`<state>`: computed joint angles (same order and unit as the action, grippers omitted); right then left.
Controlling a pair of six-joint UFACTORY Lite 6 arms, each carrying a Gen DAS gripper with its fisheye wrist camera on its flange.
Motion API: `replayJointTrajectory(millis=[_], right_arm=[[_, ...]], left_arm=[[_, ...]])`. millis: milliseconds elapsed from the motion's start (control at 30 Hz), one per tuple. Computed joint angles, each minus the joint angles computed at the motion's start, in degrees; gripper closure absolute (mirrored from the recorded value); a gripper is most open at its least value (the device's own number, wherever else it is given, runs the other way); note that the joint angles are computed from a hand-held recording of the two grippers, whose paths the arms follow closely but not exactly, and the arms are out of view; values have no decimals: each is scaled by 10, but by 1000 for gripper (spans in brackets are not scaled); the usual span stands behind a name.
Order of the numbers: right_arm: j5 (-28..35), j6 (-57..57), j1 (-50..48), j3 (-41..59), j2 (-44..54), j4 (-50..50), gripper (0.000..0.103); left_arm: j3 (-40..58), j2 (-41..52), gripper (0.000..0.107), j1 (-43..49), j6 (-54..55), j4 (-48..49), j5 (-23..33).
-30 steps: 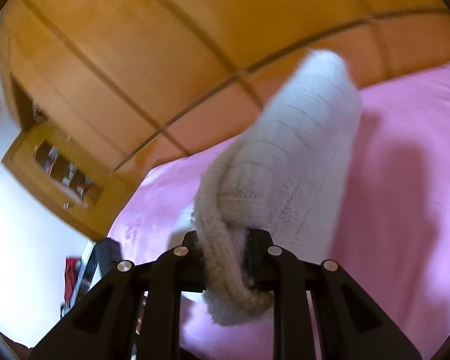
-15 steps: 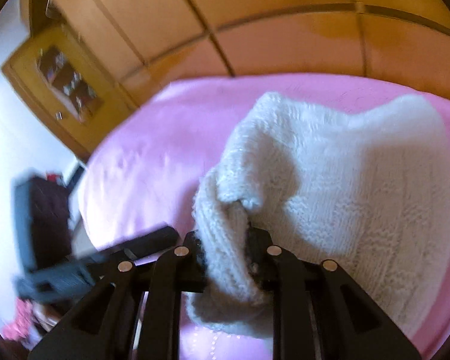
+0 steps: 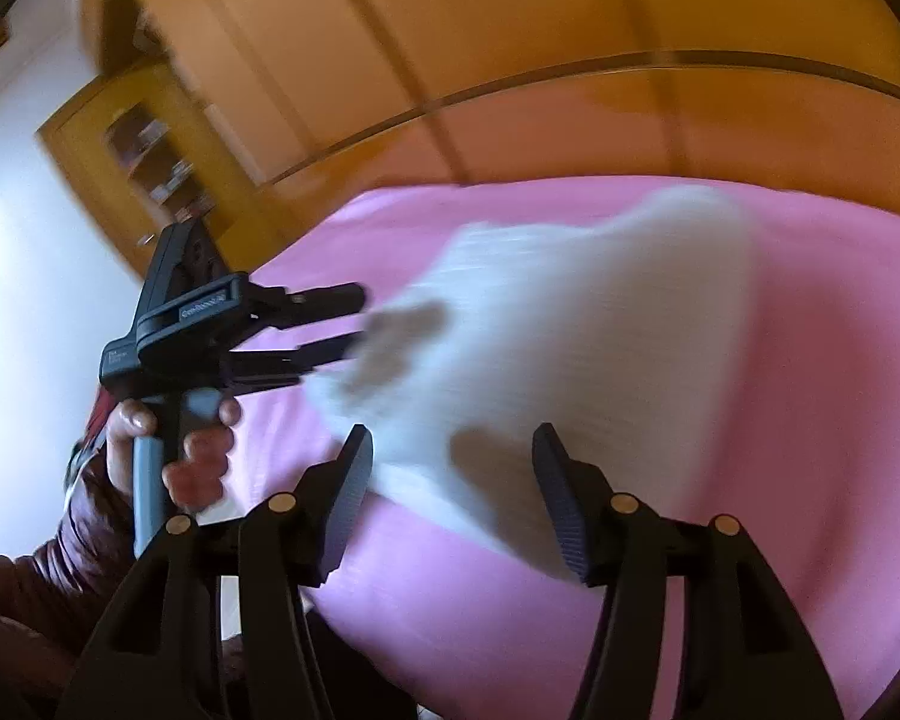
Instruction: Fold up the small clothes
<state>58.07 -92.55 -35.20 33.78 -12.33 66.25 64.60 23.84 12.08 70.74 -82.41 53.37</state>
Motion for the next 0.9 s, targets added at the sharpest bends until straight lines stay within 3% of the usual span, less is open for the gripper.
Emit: replayJointTrajectory(millis=[67, 133, 167, 267, 400, 500, 533, 600, 667, 767, 900], right_arm=[[3, -8, -56, 17, 28, -8, 46], [-15, -20, -73, 29, 60, 7, 47], [-20, -20, -71, 33, 70, 15, 47], [-41, -22, -32, 38, 89, 49, 47], [-71, -49, 15, -9, 34, 60, 48], [-176, -87, 102, -75, -15, 92, 47], [-223, -131, 140, -99, -13, 135, 47], [-256, -208, 172, -114, 16, 221, 47], [-260, -220, 180, -106, 33, 246, 47], [-237, -124, 160, -72, 31, 138, 46], [-129, -36, 82, -15, 6, 35, 45]], left_arm=[[58, 44, 41, -34, -39, 28, -13], [92, 70, 55, -60, -75, 51, -37], [115, 84, 74, -73, -94, 73, -51], [86, 53, 87, -88, -72, 59, -92], [-6, -37, 89, -69, -12, 24, -127], [-69, -61, 89, -66, 25, 2, -174], [-73, -48, 89, -70, 30, -2, -190], [-90, -34, 83, -79, 86, -61, -221], [-105, -56, 80, -98, 122, -106, -265], [-125, -104, 77, -156, 176, -155, -360], [-140, -130, 77, -190, 250, -209, -421]])
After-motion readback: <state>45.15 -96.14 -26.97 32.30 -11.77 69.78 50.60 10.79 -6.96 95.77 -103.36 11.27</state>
